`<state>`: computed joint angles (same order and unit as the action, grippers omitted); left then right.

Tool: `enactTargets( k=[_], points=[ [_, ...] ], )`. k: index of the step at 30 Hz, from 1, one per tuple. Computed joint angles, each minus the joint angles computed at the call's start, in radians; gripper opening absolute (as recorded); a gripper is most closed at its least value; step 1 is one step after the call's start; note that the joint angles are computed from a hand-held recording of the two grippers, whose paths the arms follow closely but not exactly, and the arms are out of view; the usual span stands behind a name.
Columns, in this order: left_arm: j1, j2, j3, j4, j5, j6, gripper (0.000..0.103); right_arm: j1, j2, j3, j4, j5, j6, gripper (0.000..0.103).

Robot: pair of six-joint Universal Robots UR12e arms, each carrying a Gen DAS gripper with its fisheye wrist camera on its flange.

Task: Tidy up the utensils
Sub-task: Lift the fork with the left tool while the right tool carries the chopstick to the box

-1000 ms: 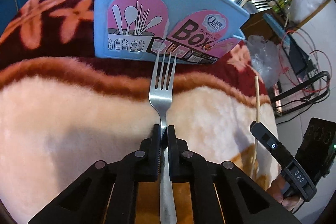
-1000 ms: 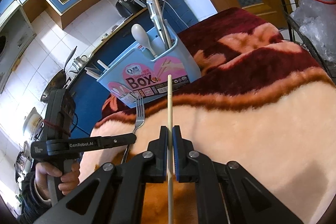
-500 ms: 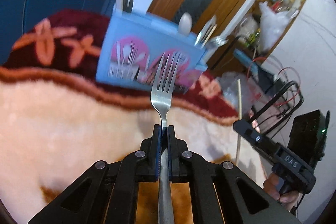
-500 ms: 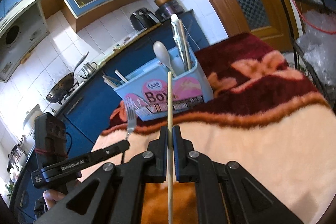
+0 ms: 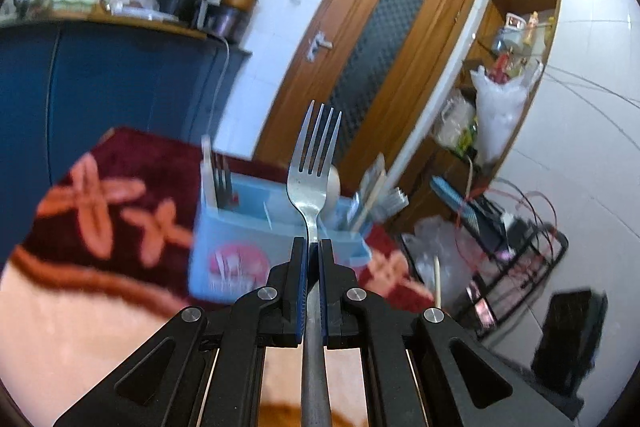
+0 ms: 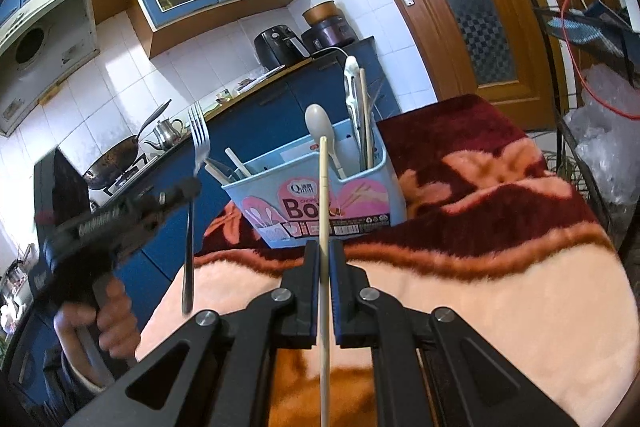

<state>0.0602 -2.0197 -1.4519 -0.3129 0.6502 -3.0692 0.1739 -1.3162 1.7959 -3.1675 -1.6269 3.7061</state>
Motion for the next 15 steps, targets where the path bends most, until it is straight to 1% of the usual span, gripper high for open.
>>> enactTargets(
  k=[4,6,9,13,15],
  points=[
    [-0.014,-0.039,0.051,0.147,0.037,-0.108,0.005,-0.001,0.002,-0.017,0.020,-0.007,-0.036,0.007],
    [-0.023,-0.054,0.074,0.197,0.067,-0.137,0.005,-0.003,0.002,-0.026,0.029,-0.011,-0.056,0.007],
    [-0.043,-0.082,0.114,0.273,0.138,-0.168,0.005,-0.007,0.006,-0.045,0.041,-0.015,-0.084,0.007],
    [-0.069,-0.129,0.165,0.411,0.239,-0.225,0.005,-0.011,0.013,-0.068,0.043,-0.027,-0.121,0.007],
    [-0.079,-0.147,0.183,0.455,0.281,-0.248,0.005,-0.014,0.018,-0.078,0.036,-0.031,-0.136,0.007]
  ],
)
